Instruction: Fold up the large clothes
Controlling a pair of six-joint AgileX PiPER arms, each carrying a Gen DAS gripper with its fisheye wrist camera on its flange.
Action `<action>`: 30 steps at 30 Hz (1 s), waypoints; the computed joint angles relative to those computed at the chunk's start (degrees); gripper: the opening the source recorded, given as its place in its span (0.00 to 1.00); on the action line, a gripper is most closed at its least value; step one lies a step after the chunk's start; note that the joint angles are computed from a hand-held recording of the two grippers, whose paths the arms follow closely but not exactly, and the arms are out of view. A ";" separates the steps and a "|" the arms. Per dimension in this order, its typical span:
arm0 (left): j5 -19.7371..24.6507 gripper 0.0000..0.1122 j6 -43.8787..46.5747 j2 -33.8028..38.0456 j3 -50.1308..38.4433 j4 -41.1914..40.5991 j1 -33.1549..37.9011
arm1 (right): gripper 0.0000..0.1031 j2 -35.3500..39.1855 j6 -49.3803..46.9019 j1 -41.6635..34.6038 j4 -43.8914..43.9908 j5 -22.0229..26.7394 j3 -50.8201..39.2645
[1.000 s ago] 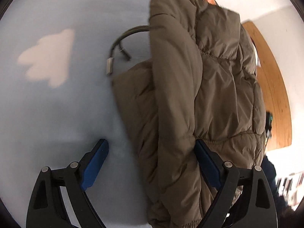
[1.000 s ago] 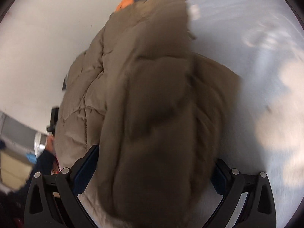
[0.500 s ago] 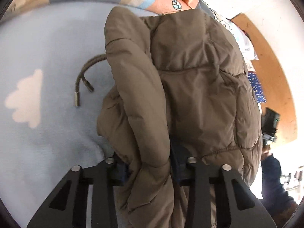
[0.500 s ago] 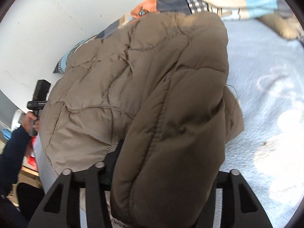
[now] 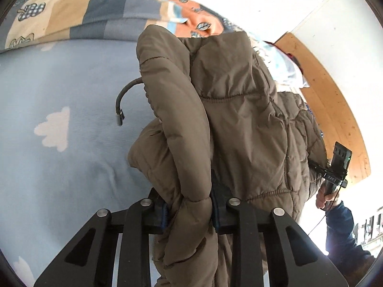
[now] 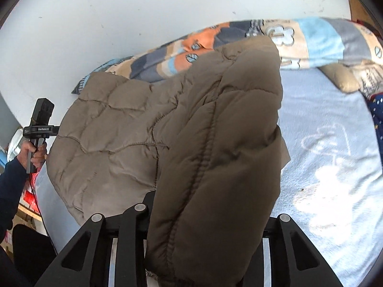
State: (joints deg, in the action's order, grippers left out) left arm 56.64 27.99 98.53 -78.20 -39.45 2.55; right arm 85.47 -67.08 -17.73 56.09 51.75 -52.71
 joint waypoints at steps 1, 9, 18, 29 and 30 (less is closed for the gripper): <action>0.62 0.23 0.55 -1.87 1.28 -0.08 0.46 | 0.37 -1.01 0.31 -0.07 -0.53 0.62 0.17; 4.43 0.23 0.26 -16.18 10.76 -0.44 2.47 | 0.37 -16.22 2.65 -4.68 -5.08 10.61 3.76; 5.38 0.23 5.16 -27.13 26.04 -3.20 9.43 | 0.37 -22.58 4.95 -3.65 -7.01 9.20 13.13; -10.58 0.52 0.66 -23.28 41.10 -2.89 12.75 | 0.79 -12.73 18.30 -2.74 -10.27 -4.01 19.43; -9.22 0.52 1.34 -24.47 41.52 -3.58 14.22 | 0.79 -13.81 18.14 -5.02 -10.06 -2.20 19.40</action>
State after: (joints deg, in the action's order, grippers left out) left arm 47.42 29.33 74.05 -36.69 -43.03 16.77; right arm 71.66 -48.94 -22.76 46.03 49.55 -33.31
